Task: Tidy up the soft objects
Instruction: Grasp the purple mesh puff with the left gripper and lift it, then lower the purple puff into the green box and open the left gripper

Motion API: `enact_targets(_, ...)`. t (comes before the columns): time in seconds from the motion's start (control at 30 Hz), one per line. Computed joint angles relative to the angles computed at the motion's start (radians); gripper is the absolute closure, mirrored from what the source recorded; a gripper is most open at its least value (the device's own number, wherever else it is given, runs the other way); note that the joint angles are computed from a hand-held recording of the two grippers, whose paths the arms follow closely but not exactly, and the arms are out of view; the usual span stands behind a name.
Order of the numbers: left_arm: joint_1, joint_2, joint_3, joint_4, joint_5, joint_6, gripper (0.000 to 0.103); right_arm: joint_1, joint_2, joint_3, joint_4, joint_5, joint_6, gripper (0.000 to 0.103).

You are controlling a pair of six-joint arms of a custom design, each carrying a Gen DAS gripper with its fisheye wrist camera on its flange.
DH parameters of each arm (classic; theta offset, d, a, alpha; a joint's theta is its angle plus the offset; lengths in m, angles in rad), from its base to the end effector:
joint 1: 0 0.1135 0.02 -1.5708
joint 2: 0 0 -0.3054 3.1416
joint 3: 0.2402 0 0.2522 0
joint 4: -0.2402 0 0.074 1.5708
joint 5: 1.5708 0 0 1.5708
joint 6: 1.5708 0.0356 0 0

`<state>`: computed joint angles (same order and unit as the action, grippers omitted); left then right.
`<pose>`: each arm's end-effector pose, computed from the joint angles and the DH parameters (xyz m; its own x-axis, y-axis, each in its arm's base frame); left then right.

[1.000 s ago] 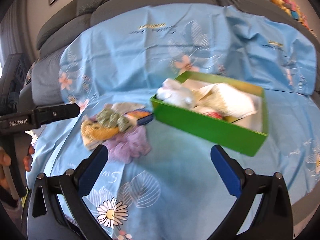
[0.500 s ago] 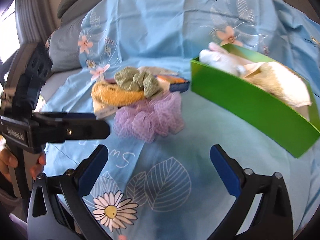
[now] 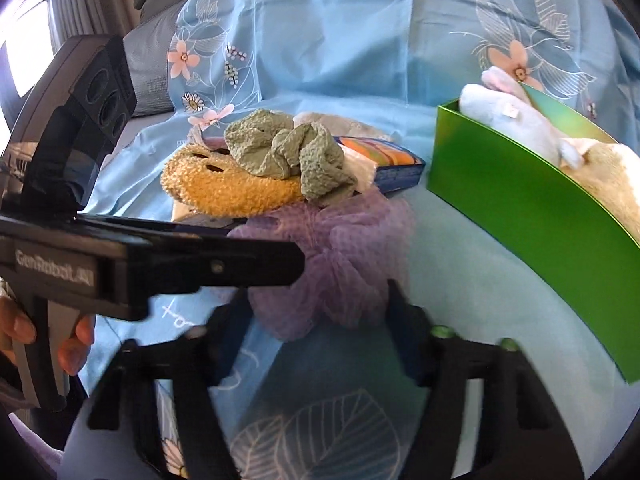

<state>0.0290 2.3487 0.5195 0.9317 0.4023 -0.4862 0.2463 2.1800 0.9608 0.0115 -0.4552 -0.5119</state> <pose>0.2966 -0.0053 -0.0046 -0.7925 -0.4531 -0.4083 -0.1730 0.8089 -0.5620 0.3580 0.1061 0.0556 -0.6089 -0.6067 -0.5110 -0.7670 0.6146 0.1843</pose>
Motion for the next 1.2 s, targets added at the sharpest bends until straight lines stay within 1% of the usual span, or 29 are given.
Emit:
enact_targets(0.03, 0.005, 0.01, 0.003, 0.004, 0.008, -0.002, 0.035, 0.003, 0.004, 0.008, -0.012, 0.003, -0.003, 0.056)
enact_targets(0.07, 0.006, 0.014, 0.0, 0.014, 0.011, -0.003, 0.041, 0.005, 0.007, 0.011, -0.015, -0.001, -0.005, 0.063)
enact_targets(0.1, 0.009, 0.016, -0.004, 0.023, 0.013, -0.003, 0.056, 0.006, 0.007, 0.01, -0.012, -0.006, -0.005, 0.07)
enact_targets(0.13, 0.016, 0.02, -0.004, 0.032, 0.031, -0.006, 0.067, 0.009, 0.007, 0.007, -0.01, -0.007, -0.008, 0.074)
enact_targets(0.17, 0.027, 0.028, -0.003, 0.041, 0.063, -0.013, 0.068, 0.009, 0.006, 0.003, -0.009, -0.006, -0.013, 0.084)
enact_targets(0.2, 0.035, 0.035, -0.001, 0.044, 0.088, -0.018, 0.069, 0.011, 0.005, 0.0, -0.011, -0.005, -0.016, 0.087)
enact_targets(0.23, 0.032, 0.032, -0.004, 0.044, 0.087, -0.017, 0.072, 0.01, 0.003, -0.003, -0.01, -0.008, -0.019, 0.088)
enact_targets(0.27, 0.025, 0.027, -0.012, 0.049, 0.082, -0.009, 0.079, 0.008, -0.002, -0.013, -0.006, -0.01, -0.022, 0.091)
enact_targets(0.4, 0.005, -0.005, -0.053, 0.087, 0.089, -0.011, 0.08, -0.008, -0.045, -0.057, 0.004, -0.026, -0.03, 0.092)
enact_targets(0.5, -0.023, -0.062, -0.099, 0.11, 0.075, -0.004, 0.08, -0.036, -0.112, -0.104, 0.013, -0.057, -0.045, 0.092)
enact_targets(0.63, -0.079, -0.185, -0.123, 0.065, 0.031, 0.01, 0.079, -0.081, -0.187, -0.135, 0.02, -0.092, -0.053, 0.092)
enact_targets(0.77, -0.129, -0.297, -0.066, -0.066, -0.001, 0.037, 0.079, -0.129, -0.251, -0.134, 0.028, -0.114, -0.041, 0.092)
enact_targets(0.9, -0.18, -0.36, 0.055, -0.226, -0.043, 0.068, 0.079, -0.175, -0.273, -0.085, 0.028, -0.123, -0.017, 0.092)
enact_targets(1.07, -0.234, -0.361, 0.222, -0.381, -0.111, 0.108, 0.079, -0.206, -0.237, -0.005, 0.06, -0.1, 0.033, 0.091)
enact_targets(1.1, -0.245, -0.346, 0.278, -0.425, -0.128, 0.12, 0.079, -0.214, -0.222, 0.016, 0.065, -0.093, 0.039, 0.091)
enact_targets(1.17, -0.257, -0.317, 0.356, -0.481, -0.139, 0.135, 0.079, -0.228, -0.192, 0.057, 0.064, -0.086, 0.054, 0.09)
enact_targets(1.2, -0.262, -0.287, 0.418, -0.523, -0.14, 0.143, 0.079, -0.239, -0.17, 0.076, 0.081, -0.094, 0.069, 0.089)
